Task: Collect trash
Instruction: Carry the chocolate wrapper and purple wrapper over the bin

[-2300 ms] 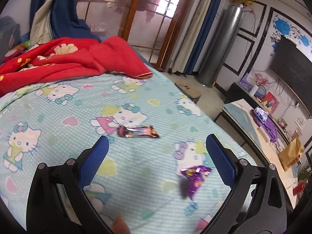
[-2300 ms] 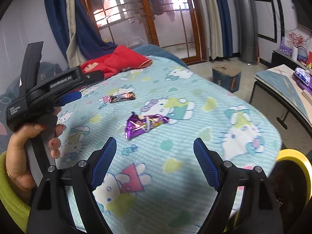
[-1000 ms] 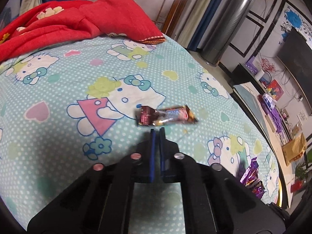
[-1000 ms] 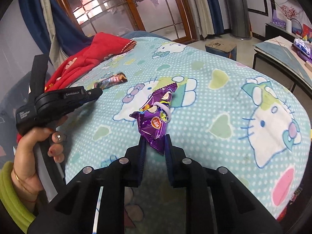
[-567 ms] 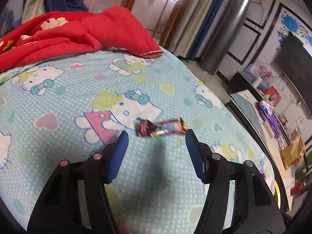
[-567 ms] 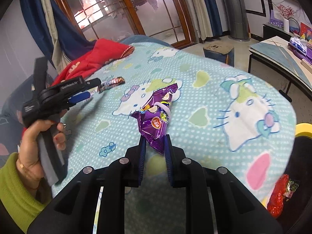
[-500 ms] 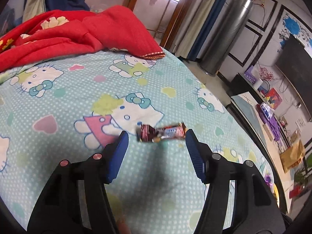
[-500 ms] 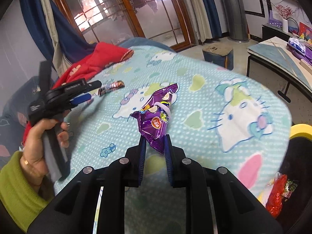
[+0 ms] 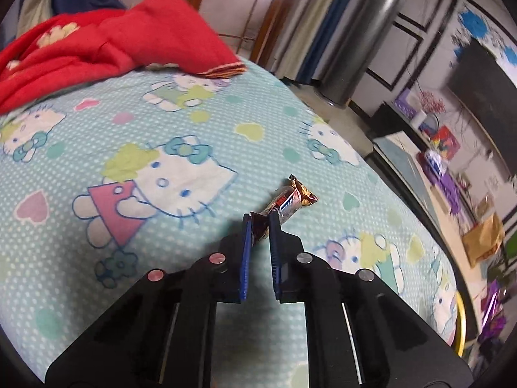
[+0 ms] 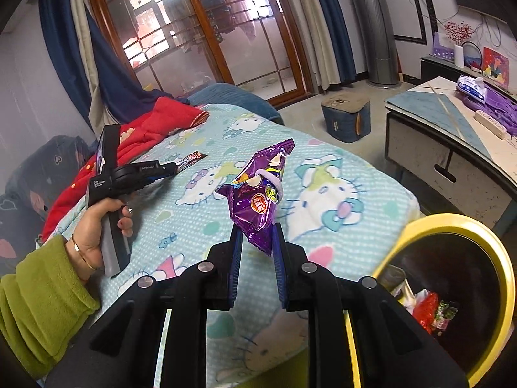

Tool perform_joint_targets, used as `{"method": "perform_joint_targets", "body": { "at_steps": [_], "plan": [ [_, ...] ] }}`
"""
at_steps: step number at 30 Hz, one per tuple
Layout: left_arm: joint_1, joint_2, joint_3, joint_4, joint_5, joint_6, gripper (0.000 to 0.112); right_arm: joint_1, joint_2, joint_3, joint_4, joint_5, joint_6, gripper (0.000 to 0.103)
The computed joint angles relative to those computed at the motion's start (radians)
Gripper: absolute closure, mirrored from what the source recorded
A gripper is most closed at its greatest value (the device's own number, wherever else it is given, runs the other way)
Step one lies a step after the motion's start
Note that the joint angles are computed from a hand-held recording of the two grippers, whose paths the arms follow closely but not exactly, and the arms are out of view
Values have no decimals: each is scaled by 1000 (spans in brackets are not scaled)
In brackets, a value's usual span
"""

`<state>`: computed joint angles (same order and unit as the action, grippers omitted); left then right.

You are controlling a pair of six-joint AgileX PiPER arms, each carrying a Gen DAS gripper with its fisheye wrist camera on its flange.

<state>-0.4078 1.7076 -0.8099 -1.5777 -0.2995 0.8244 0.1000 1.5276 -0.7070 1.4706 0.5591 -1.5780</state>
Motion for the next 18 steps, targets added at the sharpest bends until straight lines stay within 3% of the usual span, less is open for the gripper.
{"method": "perform_joint_targets", "body": {
  "at_steps": [18],
  "plan": [
    [-361,115,-214,-152,-78,168,107,-265,-43,19,-73,85,-30,85]
  ]
}}
